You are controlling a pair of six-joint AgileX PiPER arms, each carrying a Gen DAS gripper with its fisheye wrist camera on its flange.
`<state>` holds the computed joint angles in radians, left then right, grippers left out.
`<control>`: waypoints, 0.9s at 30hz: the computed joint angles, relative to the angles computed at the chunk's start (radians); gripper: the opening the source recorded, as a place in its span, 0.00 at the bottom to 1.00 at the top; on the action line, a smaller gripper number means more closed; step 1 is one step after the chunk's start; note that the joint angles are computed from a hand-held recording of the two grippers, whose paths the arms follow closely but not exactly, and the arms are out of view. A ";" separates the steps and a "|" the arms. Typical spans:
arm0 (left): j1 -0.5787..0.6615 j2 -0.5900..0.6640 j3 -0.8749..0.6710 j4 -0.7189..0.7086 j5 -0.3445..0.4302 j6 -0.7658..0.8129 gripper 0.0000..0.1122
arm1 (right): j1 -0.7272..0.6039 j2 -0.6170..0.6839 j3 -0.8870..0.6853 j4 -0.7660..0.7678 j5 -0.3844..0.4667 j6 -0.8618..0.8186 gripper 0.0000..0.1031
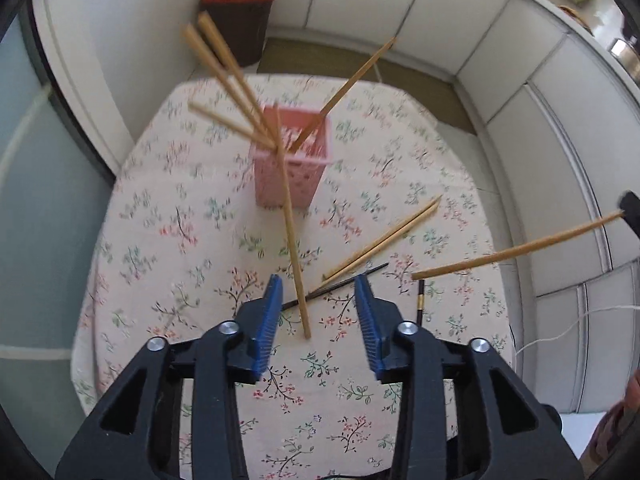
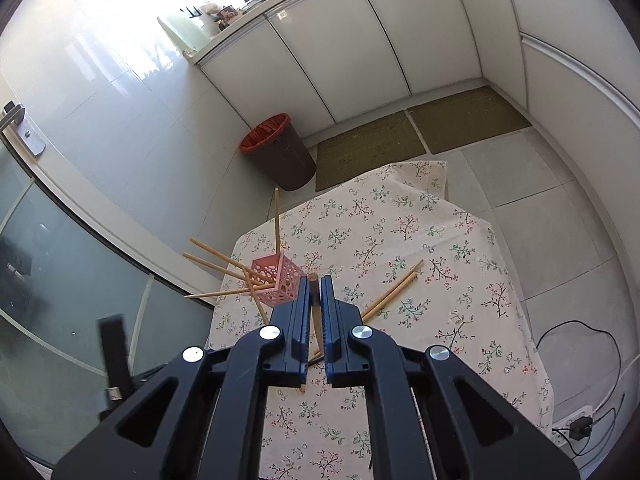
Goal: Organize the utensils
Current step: 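Carry both held wooden chopsticks upright over the pink basket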
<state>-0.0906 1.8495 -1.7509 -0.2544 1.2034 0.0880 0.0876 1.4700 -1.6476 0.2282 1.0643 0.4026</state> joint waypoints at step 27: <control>-0.026 -0.220 0.193 -0.066 -0.392 0.048 0.05 | -0.066 -0.005 0.021 0.100 0.012 -0.059 0.05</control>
<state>-0.1166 1.6295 -1.5574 -0.3204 0.8118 0.1356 0.0219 1.4648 -1.6268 0.3280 1.0759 0.3440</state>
